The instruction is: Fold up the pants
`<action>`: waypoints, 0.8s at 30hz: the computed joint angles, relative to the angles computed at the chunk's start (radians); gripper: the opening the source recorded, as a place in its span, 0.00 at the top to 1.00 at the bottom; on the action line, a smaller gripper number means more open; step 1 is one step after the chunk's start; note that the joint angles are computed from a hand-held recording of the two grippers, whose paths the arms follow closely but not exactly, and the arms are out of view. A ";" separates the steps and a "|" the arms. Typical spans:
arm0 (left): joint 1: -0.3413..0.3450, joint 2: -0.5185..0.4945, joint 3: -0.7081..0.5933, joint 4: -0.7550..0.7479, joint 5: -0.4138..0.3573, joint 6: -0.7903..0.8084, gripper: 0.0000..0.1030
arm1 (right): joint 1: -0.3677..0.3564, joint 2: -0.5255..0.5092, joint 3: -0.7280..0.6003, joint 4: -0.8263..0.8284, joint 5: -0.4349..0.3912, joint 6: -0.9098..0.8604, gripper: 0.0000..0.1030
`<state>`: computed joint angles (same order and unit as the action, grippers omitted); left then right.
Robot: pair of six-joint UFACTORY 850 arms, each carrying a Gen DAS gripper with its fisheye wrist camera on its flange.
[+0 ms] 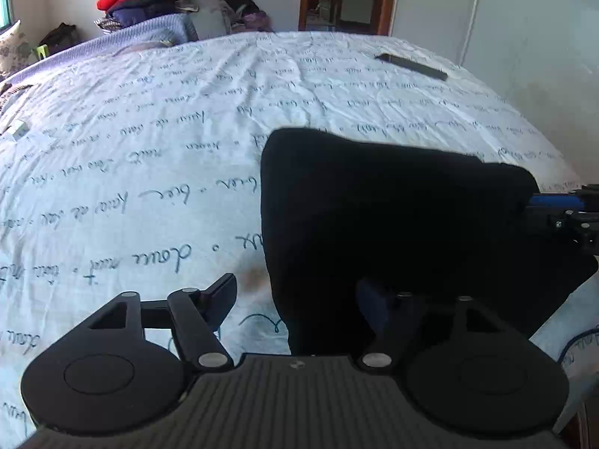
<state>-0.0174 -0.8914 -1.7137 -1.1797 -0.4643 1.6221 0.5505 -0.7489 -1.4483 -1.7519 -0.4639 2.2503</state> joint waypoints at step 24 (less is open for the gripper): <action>-0.042 0.009 0.030 0.106 -0.087 -0.046 0.24 | -0.121 -0.100 -0.083 -0.311 0.161 0.333 0.66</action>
